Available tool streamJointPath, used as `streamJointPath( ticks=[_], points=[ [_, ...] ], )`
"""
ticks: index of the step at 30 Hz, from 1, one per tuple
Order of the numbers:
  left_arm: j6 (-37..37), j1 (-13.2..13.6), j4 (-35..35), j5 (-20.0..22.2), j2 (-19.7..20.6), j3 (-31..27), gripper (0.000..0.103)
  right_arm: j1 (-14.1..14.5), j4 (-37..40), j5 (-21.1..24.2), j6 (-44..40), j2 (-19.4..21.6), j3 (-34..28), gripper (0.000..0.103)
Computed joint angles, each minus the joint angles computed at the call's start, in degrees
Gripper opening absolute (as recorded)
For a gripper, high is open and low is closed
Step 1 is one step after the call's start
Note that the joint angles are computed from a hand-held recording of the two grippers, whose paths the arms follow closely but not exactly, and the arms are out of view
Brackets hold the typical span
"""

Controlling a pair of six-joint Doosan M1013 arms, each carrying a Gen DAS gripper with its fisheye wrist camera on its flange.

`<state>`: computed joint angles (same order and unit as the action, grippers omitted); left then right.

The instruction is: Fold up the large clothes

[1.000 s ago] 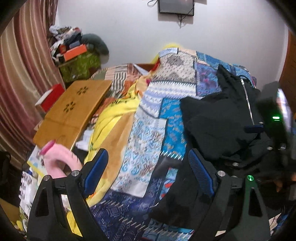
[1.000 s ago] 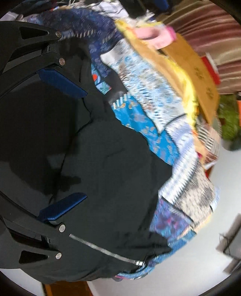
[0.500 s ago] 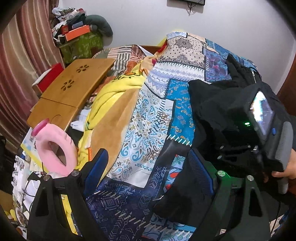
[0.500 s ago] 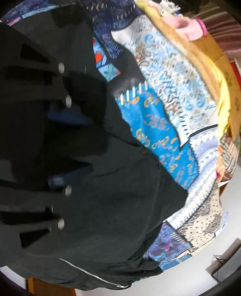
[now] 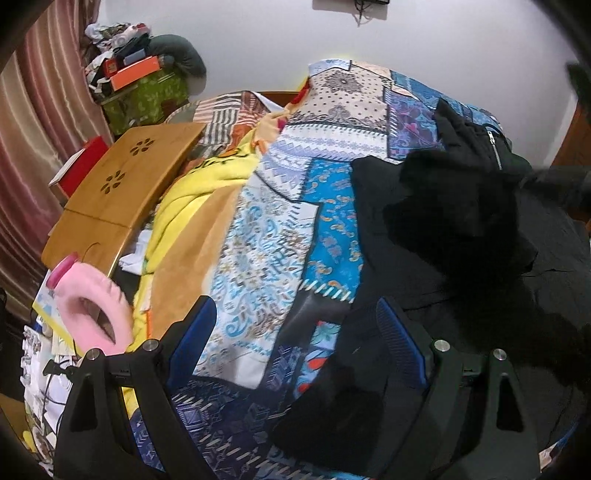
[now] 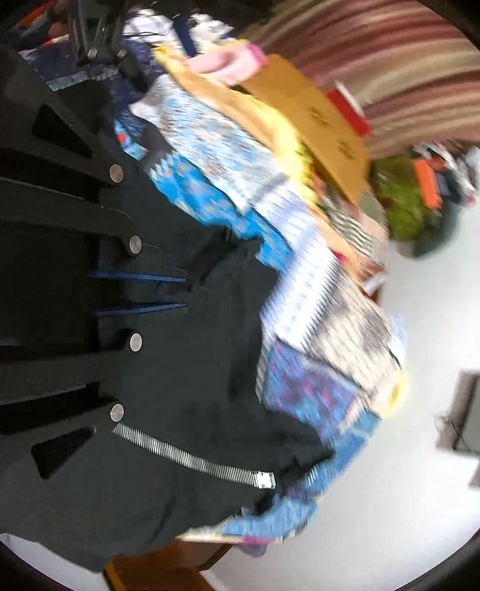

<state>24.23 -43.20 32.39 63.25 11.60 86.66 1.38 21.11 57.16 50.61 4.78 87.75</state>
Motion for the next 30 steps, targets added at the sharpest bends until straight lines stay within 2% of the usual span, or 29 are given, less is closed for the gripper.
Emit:
streamJointPath(
  ticks=[6,12,16,22,23,25,26,27,30],
  points=[
    [2.5,-0.6,-0.7,-1.1,2.4,-2.9,0.088,-7.1,6.6,-1.1,1.1,-0.8,-2.6,0.008],
    [5.7,-1.3,-1.5,-0.8,5.2,-6.4,0.088,-13.8,11.3,-3.2,2.4,-2.5,-1.1,0.008],
    [7.6,-1.8,-2.4,-0.5,6.8,-8.7,0.088,-16.4,8.7,-6.9,5.2,-3.3,1.2,0.008],
    [9.9,-2.7,-3.2,0.5,9.0,-11.6,0.088,-19.9,7.1,-2.8,9.2,-1.6,1.7,0.008],
    [10.1,-2.8,-3.4,0.6,9.3,-11.9,0.088,-20.5,7.4,-1.2,10.6,-1.0,1.4,0.009],
    [10.7,-3.0,-3.9,0.9,9.8,-12.5,0.088,-22.1,10.1,4.2,13.3,0.7,0.6,0.023],
    [11.0,-3.0,-4.1,1.2,10.1,-12.8,0.088,-22.7,11.2,6.5,14.3,1.2,0.3,0.039],
    [11.3,-3.1,-4.3,1.3,10.3,-13.1,0.088,-23.1,12.1,8.4,15.4,1.8,0.0,0.050],
    [12.1,-3.1,-4.7,1.4,10.7,-13.5,0.088,-23.0,11.7,10.2,17.1,3.2,-0.2,0.050]
  ],
)
